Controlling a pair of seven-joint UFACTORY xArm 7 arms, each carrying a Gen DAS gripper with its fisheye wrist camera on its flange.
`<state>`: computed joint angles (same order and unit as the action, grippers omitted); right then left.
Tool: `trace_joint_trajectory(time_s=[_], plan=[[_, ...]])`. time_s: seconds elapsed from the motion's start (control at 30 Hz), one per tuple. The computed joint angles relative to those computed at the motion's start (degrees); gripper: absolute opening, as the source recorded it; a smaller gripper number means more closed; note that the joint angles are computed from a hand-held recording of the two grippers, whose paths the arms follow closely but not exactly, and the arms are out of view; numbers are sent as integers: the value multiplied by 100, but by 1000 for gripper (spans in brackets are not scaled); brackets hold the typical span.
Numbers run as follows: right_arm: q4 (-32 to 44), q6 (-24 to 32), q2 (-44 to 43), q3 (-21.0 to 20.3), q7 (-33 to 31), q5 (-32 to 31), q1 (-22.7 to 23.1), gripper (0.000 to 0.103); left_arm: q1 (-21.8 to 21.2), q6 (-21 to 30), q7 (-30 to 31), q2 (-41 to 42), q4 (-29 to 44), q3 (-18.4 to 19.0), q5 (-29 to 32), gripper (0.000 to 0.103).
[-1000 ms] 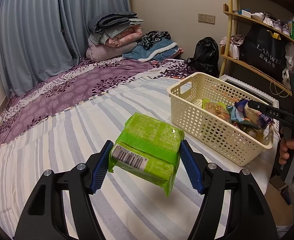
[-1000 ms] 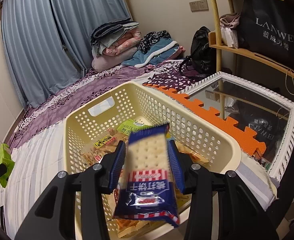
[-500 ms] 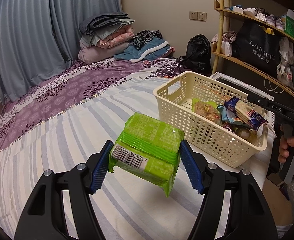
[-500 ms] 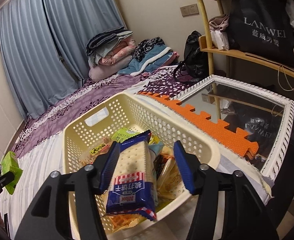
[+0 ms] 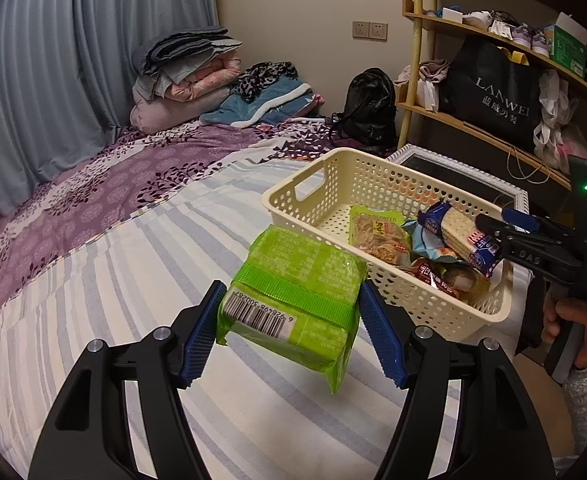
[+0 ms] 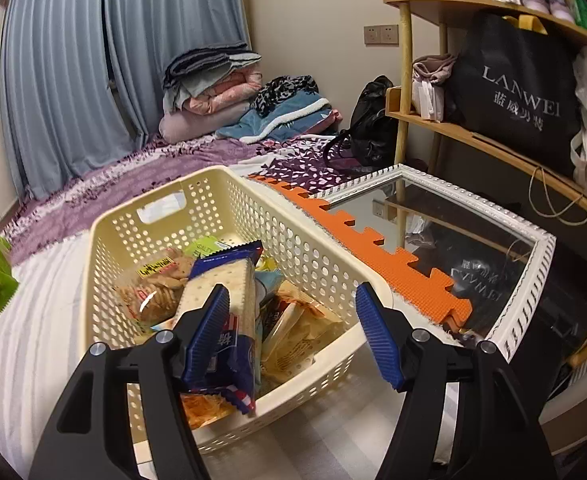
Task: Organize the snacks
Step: 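Carry the green wafer pack to the basket and release it with the left gripper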
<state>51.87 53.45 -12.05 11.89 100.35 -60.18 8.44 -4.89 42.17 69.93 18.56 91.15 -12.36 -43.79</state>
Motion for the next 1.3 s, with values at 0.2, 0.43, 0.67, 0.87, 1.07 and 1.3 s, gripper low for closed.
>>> trace_joint_trajectory(time_s=[0.2, 0.43, 0.67, 0.87, 1.07, 1.3], plan=[[133, -41, 141, -96, -317, 129, -30, 66, -93, 29, 3, 0, 29, -57, 28, 69], [62, -303, 92, -184, -420, 130, -80, 66, -292, 214, -53, 65, 125, -148, 96, 69], [-477, -702, -434, -11, 558, -404, -313, 70, -528, 443, -107, 205, 230, -256, 192, 69], [-742, -582, -792, 175, 1121, -606, -451, 70, -682, 471, 25, 252, 195, -353, 216, 69], [-941, -487, -1011, 286, 1365, -581, -489, 70, -836, 417, 69, 332, 205, -376, 267, 69], [-1031, -548, -1108, 318, 1452, -545, -572, 72, -755, 429, 118, 256, 123, -334, 278, 70]])
